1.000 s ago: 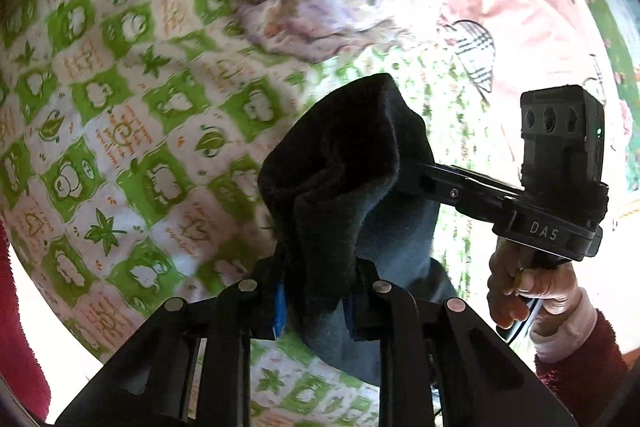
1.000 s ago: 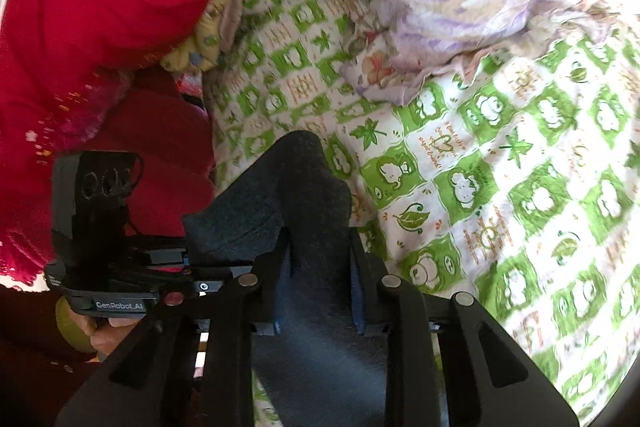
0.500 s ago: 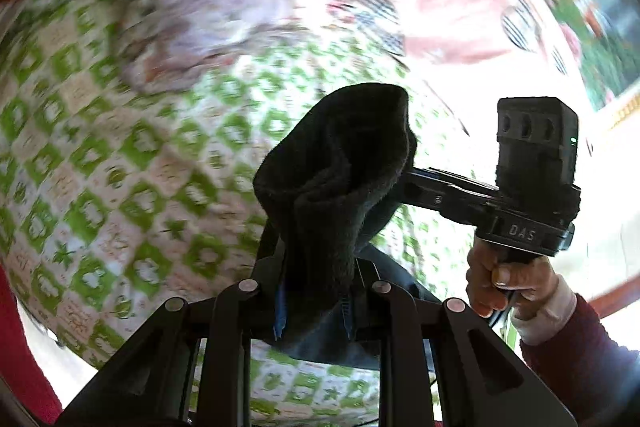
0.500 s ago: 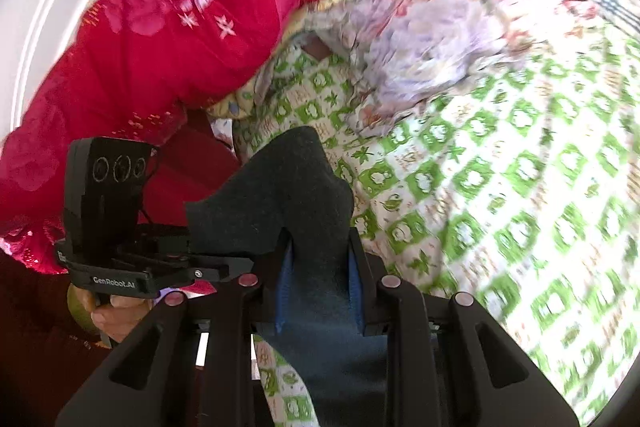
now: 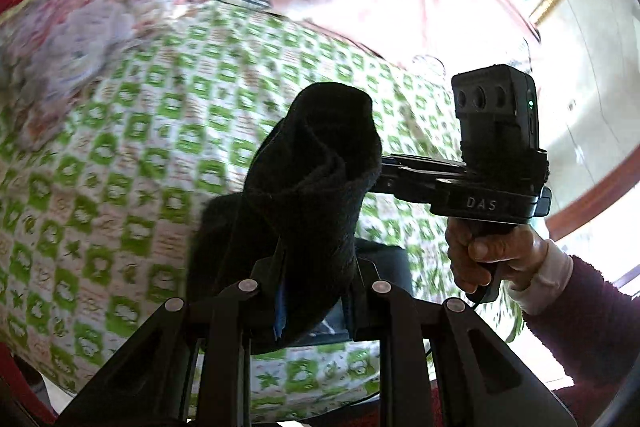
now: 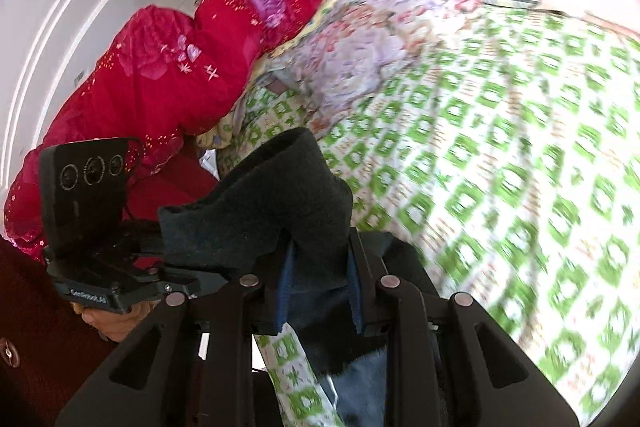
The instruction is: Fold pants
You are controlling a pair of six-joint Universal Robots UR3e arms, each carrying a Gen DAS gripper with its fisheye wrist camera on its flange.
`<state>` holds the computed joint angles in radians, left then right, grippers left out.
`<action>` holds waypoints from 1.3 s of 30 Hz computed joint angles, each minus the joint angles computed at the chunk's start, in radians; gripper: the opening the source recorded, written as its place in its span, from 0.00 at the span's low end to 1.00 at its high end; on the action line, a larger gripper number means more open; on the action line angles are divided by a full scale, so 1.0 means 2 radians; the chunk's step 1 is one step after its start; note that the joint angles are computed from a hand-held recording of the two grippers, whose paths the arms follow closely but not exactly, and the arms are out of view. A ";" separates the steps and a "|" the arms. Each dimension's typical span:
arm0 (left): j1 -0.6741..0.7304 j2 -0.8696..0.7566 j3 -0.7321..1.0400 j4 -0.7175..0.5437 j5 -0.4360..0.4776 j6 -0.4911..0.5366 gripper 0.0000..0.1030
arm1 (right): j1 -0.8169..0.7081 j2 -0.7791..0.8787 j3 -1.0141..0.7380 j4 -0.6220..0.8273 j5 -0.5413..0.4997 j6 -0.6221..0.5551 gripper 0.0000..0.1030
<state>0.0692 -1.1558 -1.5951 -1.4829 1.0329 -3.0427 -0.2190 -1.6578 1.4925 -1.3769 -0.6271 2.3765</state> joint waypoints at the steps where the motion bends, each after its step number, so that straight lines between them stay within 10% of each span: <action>1: -0.020 -0.006 0.000 0.010 0.007 -0.011 0.20 | -0.015 -0.015 0.011 0.014 0.001 -0.014 0.24; 16: -0.217 -0.127 0.012 0.117 0.094 -0.077 0.20 | -0.231 -0.186 0.143 0.232 -0.036 -0.204 0.20; 39: -0.298 -0.218 0.017 0.159 0.111 -0.073 0.37 | -0.396 -0.273 0.172 0.339 -0.130 -0.246 0.20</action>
